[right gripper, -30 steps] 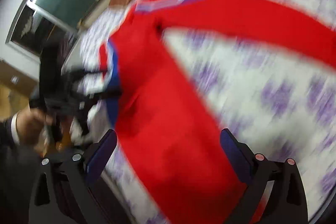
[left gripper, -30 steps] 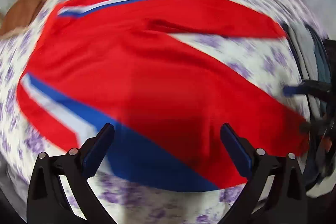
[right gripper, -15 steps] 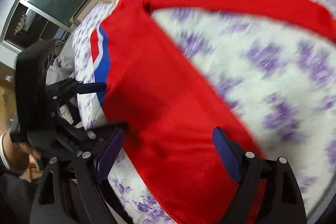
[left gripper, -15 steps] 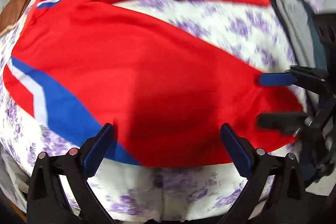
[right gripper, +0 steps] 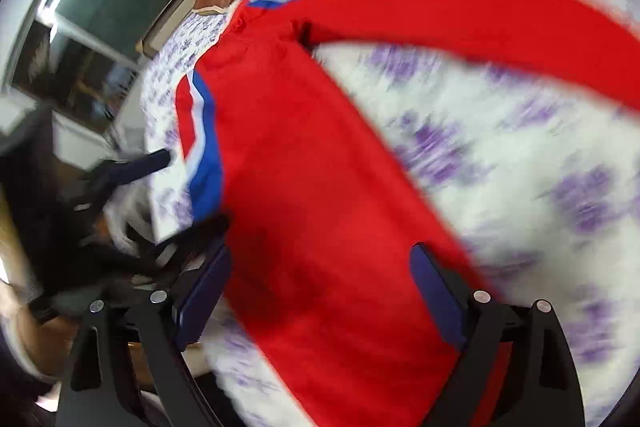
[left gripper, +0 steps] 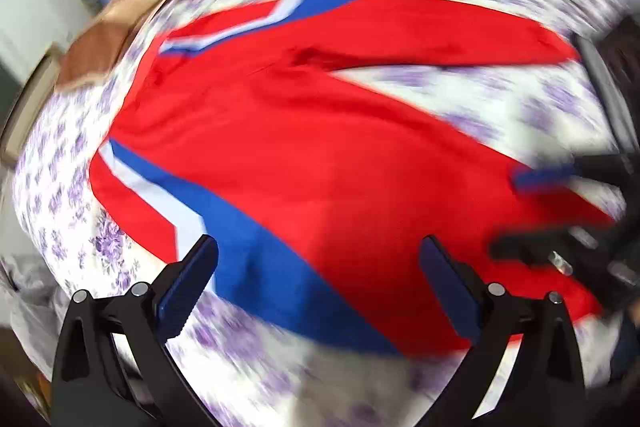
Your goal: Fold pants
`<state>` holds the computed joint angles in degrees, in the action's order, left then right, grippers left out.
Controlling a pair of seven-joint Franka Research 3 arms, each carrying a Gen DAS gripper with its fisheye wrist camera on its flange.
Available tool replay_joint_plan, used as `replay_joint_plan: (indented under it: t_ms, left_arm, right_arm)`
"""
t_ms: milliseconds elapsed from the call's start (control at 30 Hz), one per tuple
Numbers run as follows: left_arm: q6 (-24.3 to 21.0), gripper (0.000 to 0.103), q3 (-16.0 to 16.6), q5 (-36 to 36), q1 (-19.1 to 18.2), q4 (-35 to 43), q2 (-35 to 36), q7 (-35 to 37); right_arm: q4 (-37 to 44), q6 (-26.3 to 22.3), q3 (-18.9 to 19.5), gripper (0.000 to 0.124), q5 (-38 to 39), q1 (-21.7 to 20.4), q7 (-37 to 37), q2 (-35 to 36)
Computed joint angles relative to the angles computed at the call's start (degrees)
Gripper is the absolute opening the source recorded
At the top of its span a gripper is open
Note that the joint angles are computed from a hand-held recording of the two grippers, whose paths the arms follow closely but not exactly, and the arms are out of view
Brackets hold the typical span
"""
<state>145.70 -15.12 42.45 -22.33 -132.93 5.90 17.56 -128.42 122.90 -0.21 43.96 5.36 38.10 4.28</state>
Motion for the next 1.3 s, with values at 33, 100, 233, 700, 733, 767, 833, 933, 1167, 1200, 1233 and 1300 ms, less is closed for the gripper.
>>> replay_joint_plan:
  t_ms: [33, 100, 233, 700, 733, 767, 833, 933, 1167, 1200, 1233, 1300]
  left_arm:
    - [0.20, 0.098, 0.68, -2.75, 1.23, -0.34, 1.38, 1.73]
    - [2.32, 0.099, 1.20, -9.71, 3.88, -1.17, 3.05, 8.26]
    - [12.67, 0.098, 2.53, -18.96, 8.17, -7.95, -3.79, 14.57]
    - [14.56, 0.098, 3.85, -18.08, 20.92, 22.40, 16.00, 53.38]
    - [12.63, 0.098, 1.54, -22.49, 23.15, 26.93, 19.89, 61.02]
    - [10.17, 0.098, 0.52, -24.93, 24.28, 29.47, 21.79, 64.64]
    - [4.49, 0.097, 3.18, -25.98, 22.59, 35.80, 25.93, 65.62]
    - [1.33, 0.085, 2.16, -30.06, 24.31, 38.76, 28.10, 73.75]
    - [-3.70, 0.069, 1.92, -37.80, 27.01, 40.11, 28.49, 85.80]
    - [-4.70, 0.069, 2.20, -38.45, 27.20, 40.52, 28.75, 86.76]
    - [-6.47, 0.063, 1.95, -39.83, 27.82, 41.60, 29.48, 88.12]
    - [-9.88, 0.051, 1.28, -43.05, 28.90, 43.75, 30.88, 90.28]
  right_arm:
    - [-0.43, 1.76, -1.13, 0.091, -1.00, 1.90, 0.94, 0.37]
    - [-4.82, 10.40, 1.22, 0.083, -6.27, 2.43, 3.05, -1.87]
    - [-7.37, 18.07, 0.46, 0.094, -3.98, 2.58, 2.38, -6.41]
    - [18.20, 29.40, 0.18, 0.095, -23.55, 3.38, 18.90, 13.04]
    - [21.17, 27.94, -0.13, 0.096, -25.65, 3.54, 19.64, 15.36]
    - [23.71, 26.16, -0.26, 0.096, -27.16, 3.56, 20.21, 17.24]
    - [29.22, 22.50, 0.05, 0.097, -29.10, 3.22, 19.92, 21.14]
    - [36.54, 18.80, 1.00, 0.097, -30.81, 2.52, 17.11, 26.38]
    - [54.35, 2.72, 5.33, 0.099, -23.51, -1.37, 11.17, 36.74]
    - [55.53, 2.09, 5.11, 0.099, -23.58, -1.05, 10.75, 37.49]
    - [56.88, 1.52, 4.95, 0.099, -23.82, -0.67, 10.26, 38.37]
    - [58.72, 0.19, 4.67, 0.099, -23.72, -0.29, 10.49, 39.52]
